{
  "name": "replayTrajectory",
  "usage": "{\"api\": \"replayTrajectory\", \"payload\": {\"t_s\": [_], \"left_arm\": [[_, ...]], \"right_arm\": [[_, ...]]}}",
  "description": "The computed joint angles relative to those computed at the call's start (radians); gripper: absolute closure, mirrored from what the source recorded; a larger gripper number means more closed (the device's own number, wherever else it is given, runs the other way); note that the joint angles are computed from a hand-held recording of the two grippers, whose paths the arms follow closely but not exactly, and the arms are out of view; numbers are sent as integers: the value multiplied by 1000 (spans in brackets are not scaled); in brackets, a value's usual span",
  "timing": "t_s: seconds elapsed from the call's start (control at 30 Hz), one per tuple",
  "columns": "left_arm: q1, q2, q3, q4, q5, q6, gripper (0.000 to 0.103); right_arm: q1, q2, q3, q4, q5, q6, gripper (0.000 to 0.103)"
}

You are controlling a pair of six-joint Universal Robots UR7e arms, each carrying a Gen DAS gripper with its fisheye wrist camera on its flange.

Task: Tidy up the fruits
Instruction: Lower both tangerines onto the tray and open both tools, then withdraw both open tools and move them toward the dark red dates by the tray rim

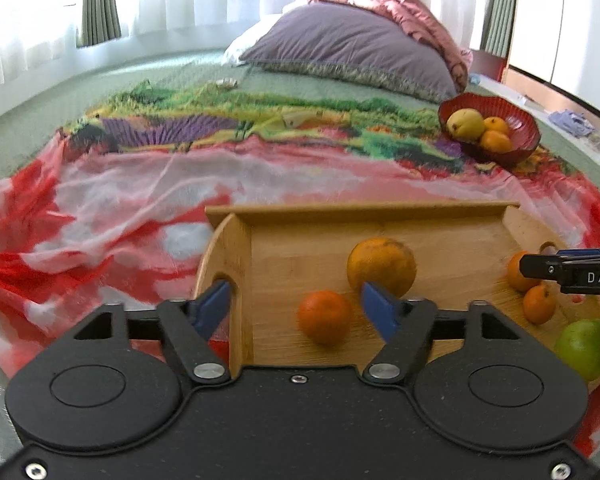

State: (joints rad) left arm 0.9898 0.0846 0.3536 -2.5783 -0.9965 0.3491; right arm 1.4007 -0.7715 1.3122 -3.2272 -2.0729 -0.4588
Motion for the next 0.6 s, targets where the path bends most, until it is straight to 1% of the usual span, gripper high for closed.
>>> {"api": "replayTrajectory", "payload": {"t_s": [0.07,0.17,0.2,0.27,0.43,0.6], "left_arm": [[-5,-46,91,-62,-10,6,17],[-15,-118,233,-152,-21,22,13],[-18,-139,275,-178,-25,28,13],[-23,-182,362,-230,-39,35,9],[-36,-268,545,-353,-60,57,6],[-52,-332,698,-457,-71,96,5]], "right_arm": [[4,-12,29,-45,8,-22,23],[8,-33,79,-115,30,-47,18],[9,-42,102,-148,38,-61,17],[13,-55,140,-202,49,-91,15],[24,-83,240,-349,73,-194,14],[27,-107,339,-467,102,-255,13]]}}
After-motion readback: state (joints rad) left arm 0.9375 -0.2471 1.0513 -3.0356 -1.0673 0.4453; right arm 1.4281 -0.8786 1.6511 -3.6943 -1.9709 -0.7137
